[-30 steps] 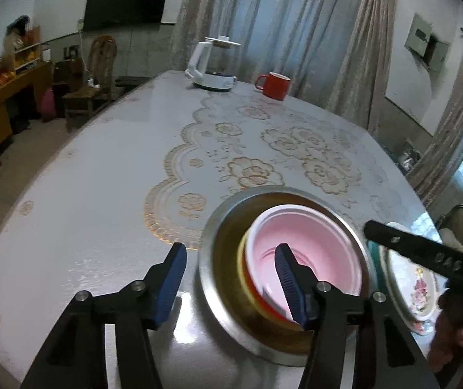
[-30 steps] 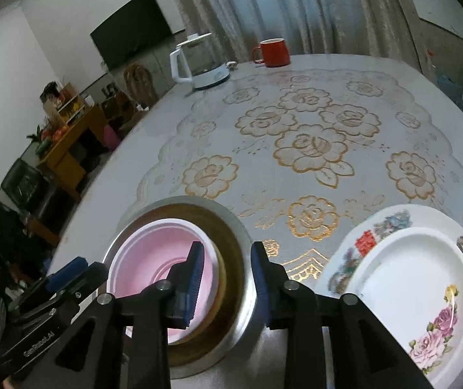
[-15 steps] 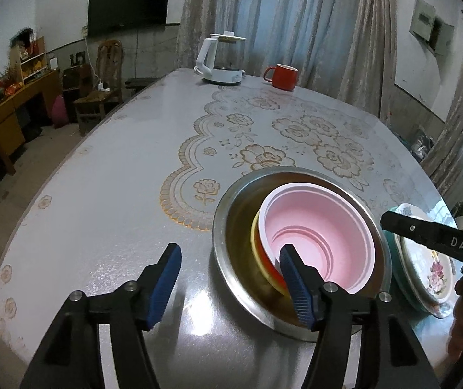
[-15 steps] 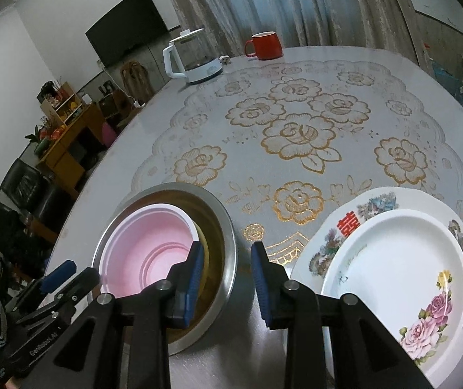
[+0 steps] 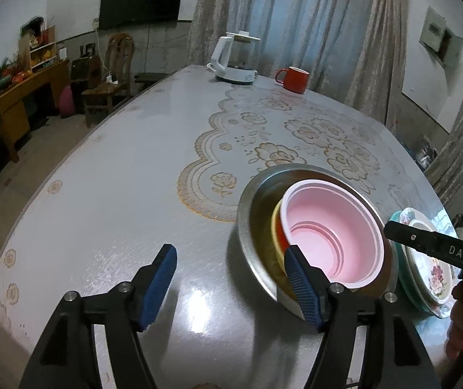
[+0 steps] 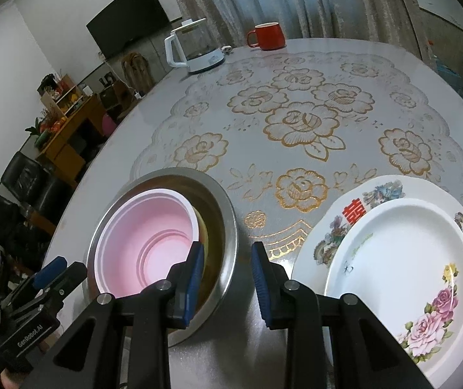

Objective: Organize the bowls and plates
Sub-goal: 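Open both tools and move them to the steel bowl's rim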

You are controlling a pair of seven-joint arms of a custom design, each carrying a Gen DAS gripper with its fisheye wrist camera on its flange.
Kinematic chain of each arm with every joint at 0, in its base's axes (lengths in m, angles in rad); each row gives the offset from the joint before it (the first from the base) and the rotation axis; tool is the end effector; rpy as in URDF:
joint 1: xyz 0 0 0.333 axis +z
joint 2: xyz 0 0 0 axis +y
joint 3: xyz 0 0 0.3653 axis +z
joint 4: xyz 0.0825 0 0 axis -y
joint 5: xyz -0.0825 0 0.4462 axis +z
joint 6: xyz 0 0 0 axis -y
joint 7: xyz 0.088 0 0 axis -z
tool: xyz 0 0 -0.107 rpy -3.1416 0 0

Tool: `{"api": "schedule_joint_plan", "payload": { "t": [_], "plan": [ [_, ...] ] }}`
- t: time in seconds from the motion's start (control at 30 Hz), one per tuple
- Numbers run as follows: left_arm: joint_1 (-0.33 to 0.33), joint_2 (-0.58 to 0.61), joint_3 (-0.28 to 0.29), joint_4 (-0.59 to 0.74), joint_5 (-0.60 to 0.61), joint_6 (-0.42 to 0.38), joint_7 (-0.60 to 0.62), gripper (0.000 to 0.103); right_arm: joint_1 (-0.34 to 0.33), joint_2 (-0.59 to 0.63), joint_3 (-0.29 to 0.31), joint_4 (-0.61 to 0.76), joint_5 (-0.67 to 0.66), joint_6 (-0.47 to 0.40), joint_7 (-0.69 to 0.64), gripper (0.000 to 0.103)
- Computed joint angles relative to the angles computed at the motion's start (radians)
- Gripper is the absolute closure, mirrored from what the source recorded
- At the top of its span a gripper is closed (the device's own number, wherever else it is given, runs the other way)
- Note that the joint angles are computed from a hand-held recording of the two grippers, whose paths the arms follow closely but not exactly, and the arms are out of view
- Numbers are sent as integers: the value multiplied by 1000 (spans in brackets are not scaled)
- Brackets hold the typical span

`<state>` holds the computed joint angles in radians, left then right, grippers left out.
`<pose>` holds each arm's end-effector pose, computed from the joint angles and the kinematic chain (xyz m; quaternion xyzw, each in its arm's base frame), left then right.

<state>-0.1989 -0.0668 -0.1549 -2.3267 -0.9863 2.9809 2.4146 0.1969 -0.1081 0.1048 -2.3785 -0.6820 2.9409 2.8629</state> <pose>0.5561 -0.1443 0.4367 -0.5552 0.7352 -0.3591 0.1490 0.5254 0.2073 0.4398 -0.5314 0.7693 -0.1722 0.3101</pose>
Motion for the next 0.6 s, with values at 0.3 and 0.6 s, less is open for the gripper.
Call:
{"api": "schedule_joint_plan", "payload": {
  "t": [0.3,0.6],
  "plan": [
    [6,14,0,10,-30,-43,31,33,12,9,-5,4,44,-26,-48,74],
    [23,37,-11,24,8,-59,6,34,21,38,-13,22,31,-41,-73,74]
  ]
}}
